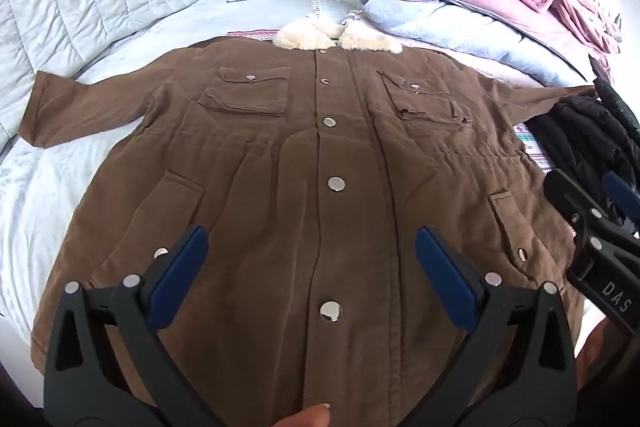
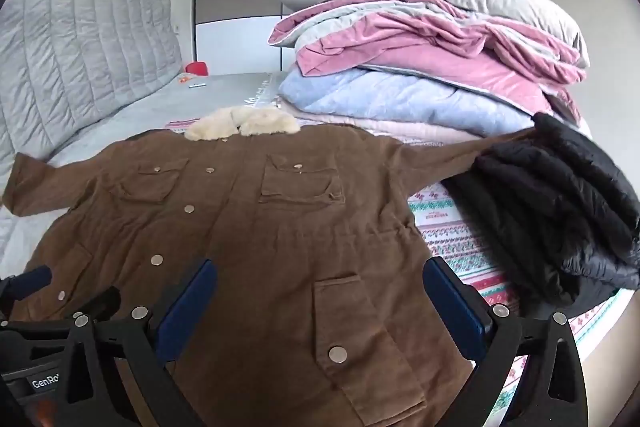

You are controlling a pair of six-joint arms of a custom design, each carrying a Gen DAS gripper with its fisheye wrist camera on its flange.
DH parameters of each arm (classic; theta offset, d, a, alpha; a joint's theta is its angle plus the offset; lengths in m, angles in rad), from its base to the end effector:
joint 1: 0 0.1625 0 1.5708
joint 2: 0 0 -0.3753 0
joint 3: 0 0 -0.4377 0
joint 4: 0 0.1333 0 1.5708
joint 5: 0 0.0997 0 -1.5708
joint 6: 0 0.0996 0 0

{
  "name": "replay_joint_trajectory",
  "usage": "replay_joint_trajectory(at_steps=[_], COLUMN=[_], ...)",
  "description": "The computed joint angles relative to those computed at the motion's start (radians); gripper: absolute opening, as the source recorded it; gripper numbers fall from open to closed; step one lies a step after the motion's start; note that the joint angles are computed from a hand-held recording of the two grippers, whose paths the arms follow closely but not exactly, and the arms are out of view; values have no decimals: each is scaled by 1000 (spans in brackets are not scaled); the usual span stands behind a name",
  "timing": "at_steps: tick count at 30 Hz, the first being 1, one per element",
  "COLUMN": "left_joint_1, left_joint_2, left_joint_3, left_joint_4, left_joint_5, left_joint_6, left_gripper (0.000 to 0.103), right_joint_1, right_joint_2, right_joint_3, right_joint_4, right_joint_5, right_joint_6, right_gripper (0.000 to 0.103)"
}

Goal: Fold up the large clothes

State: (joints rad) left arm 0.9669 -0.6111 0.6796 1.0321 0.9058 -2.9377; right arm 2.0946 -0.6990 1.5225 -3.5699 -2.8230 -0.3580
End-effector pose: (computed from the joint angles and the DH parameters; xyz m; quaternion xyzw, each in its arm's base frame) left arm -0.2319 -0.6791 0.2328 0.2913 0.8751 -0.2789 0.2674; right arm 0.3596 -0.5452 0.1629 -0.0061 -0.7485 0.4882 0.4488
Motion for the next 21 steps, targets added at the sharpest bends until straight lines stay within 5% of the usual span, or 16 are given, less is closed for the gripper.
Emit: replay_joint_trajectory(at_steps=[11, 21], left_joint_1=[7, 7], left_joint_2=[-13, -34], left_joint_3=[5, 25], left_joint_4=[-7, -25], left_joint_5=[13, 24], left_joint_6=[25, 33], left_gripper=[103, 103], right_joint_1=[-2, 11], right_joint_2=[-10, 74], right_joint_3=[7, -90], right_joint_4=[66, -125], right_joint_5=[-11, -59], right_joint_6=[48, -201], right_gripper=[103, 103])
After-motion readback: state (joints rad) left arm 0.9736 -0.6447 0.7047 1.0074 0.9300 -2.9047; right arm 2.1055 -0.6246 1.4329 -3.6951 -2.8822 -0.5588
